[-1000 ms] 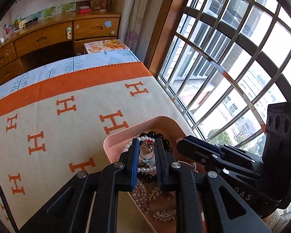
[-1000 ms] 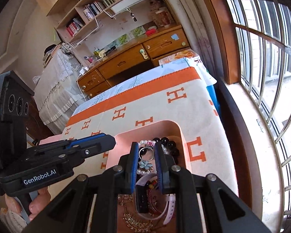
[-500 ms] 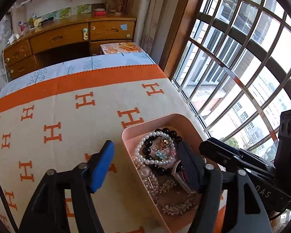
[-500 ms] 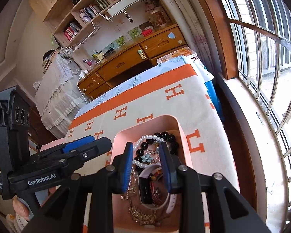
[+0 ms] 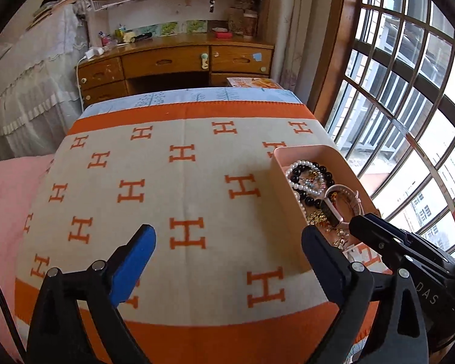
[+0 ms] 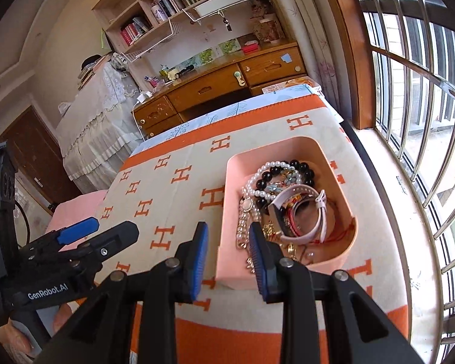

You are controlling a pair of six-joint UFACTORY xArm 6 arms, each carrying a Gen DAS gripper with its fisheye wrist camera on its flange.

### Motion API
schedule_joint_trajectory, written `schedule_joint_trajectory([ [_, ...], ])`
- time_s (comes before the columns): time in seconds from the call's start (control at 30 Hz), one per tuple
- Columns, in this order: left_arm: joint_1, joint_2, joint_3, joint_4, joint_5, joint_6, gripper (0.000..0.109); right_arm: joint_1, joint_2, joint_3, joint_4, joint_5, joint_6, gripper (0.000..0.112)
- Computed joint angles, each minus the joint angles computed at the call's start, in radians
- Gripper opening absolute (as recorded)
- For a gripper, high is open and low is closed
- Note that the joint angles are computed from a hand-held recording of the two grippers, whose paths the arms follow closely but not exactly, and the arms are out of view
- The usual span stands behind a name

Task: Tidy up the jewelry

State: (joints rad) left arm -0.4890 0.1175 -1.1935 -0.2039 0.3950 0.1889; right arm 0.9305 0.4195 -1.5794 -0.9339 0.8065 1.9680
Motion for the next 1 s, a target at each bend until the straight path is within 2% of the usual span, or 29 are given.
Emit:
schedule_joint_trajectory([
  [0.13, 0.039, -0.088, 0.113, 0.150, -0.053, -0.161, 0.102, 0.065, 0.061, -0.122, 0.012, 0.132, -0.057, 0.044],
  [0.27, 0.068, -0.158, 0.201, 0.184, -0.099, -0.205, 0.102, 0.108, 0.124, -0.239, 0.019, 0.215, -0.123, 0.051],
  [0.4, 0.088, -0.215, 0.268, 0.269, -0.143, -0.274, 0.102, 0.132, 0.185, -0.347, 0.035, 0.256, -0.187, 0.053],
  [0.5, 0.105, -0.243, 0.299, 0.397, -0.186, -0.382, 0.102, 0.149, 0.226, -0.421, 0.034, 0.304, -0.224, 0.053],
  [0.73, 0.124, -0.286, 0.332, 0.537, -0.238, -0.504, 0.102, 0.178, 0.264, -0.500, -0.004, 0.378, -0.230, 0.053],
  [1.0, 0.125, -0.295, 0.344, 0.507, -0.256, -0.483, 0.102, 0.203, 0.324, -0.611, -0.025, 0.471, -0.268, 0.053],
])
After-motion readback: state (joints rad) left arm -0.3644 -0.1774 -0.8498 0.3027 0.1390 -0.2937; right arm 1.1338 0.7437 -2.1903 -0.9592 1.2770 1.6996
